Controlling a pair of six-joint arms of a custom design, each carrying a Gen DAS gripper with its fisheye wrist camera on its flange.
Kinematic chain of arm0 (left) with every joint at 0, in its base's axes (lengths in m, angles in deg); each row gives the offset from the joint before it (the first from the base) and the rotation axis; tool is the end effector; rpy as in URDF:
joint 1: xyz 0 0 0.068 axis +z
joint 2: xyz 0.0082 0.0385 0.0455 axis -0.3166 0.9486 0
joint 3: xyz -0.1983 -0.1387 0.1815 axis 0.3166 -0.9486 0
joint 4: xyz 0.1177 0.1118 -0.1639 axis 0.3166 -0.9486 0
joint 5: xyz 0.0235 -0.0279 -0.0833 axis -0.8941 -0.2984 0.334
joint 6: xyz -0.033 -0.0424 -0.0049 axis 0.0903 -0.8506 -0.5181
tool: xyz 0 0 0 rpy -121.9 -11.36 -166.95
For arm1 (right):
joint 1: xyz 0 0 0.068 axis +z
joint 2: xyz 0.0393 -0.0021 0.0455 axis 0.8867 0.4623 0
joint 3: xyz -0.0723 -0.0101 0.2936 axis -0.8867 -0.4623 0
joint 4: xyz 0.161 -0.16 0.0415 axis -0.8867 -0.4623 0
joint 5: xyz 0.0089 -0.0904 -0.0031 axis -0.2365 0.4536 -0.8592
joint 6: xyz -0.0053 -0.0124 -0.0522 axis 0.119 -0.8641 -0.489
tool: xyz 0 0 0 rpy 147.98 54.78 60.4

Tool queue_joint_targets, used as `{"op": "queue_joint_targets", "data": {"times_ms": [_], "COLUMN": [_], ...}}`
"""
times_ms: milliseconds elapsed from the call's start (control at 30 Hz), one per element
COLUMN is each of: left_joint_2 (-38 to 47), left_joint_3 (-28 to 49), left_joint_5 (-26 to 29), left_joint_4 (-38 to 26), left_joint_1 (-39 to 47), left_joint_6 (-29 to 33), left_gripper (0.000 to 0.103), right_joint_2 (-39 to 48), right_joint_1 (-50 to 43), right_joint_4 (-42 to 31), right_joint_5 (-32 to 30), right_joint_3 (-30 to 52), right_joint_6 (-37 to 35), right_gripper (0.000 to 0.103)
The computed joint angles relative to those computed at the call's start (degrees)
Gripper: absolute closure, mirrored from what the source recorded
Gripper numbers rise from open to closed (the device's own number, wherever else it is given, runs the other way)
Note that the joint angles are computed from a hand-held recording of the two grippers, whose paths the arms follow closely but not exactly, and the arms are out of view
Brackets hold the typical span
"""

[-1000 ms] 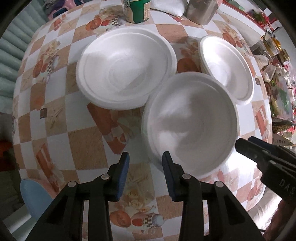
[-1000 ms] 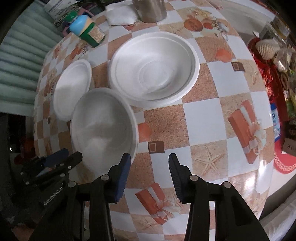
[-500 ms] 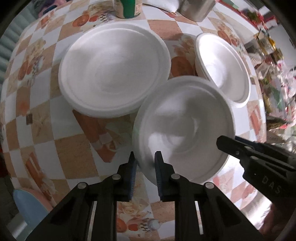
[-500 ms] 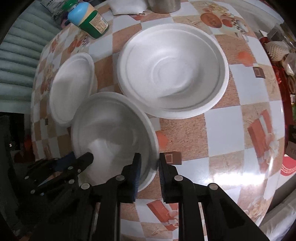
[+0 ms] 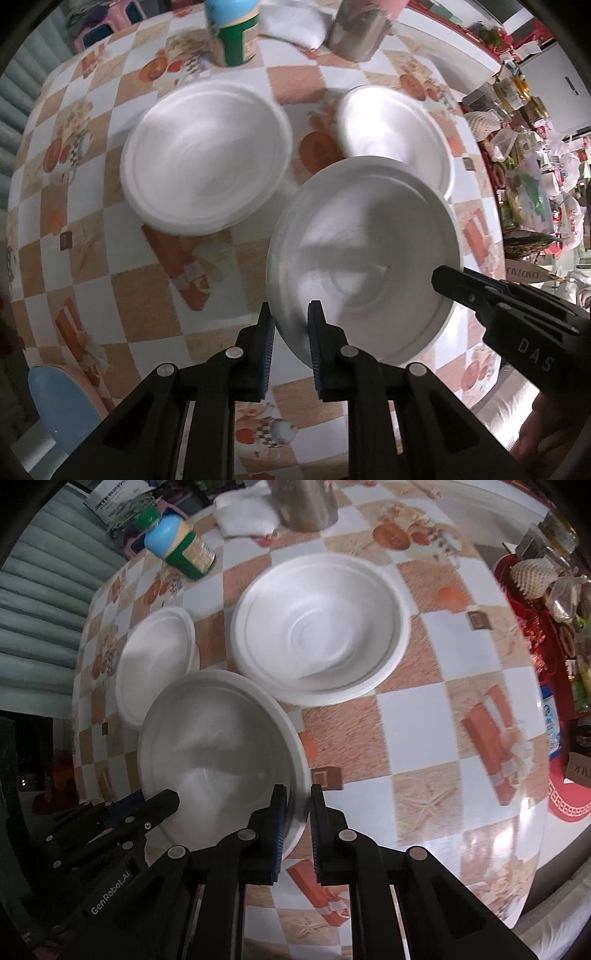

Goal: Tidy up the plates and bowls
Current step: 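Close the left gripper on the white bowl's rim, then lift the white bowl and carry it over another white bowl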

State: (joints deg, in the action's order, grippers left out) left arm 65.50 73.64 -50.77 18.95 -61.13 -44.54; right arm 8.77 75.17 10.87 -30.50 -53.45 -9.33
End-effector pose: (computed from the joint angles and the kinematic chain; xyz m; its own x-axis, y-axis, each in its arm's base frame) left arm 0.1976 -0.1871 0.1500 -0.9891 0.1384 -0.0501 0.1447 0.9767 -0.1588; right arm 0.1865 0.0505 0.1278 -0.9896 0.1362 -0.0452 0.1197 0.9572 0.2635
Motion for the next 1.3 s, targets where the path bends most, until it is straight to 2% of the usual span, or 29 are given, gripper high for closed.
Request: {"op": "queue_joint_targets", "data": {"times_ms": [267, 533, 833, 1200, 1300], "left_joint_2": [3.2, 8.5, 12.8, 18.0, 19.1], "left_joint_3": [11.6, 22.2, 27.5, 31.6, 31.8], "left_joint_5": [-2.7, -5.1, -5.2, -4.3, -4.4], "left_joint_4": [-6.0, -10.8, -12.8, -13.9, -14.1], "left_joint_1": [-0.9, -1.2, -1.3, 0.9, 1.7], "left_joint_6": [0.7, 1.4, 1.4, 3.7, 4.3], "left_gripper": [0.083, 0.083, 0.083, 0.083, 0.078], "right_joint_2": [-3.9, -2.7, 1.2, 7.2, 8.9], "right_joint_1": [-7.6, -16.1, -18.5, -18.6, -17.7], "right_joint_4": [-4.0, -6.6, -8.1, -7.8, -7.1], "right_joint_5": [0.1, -1.7, -0.3, 0.2, 1.3], "right_joint_3": [1.8, 7.2, 11.8, 16.1, 16.9], "right_joint_6": [-5.3, -11.4, -15.4, -15.3, -14.7], "right_gripper": [0.089, 0.089, 0.089, 0.089, 0.089]}}
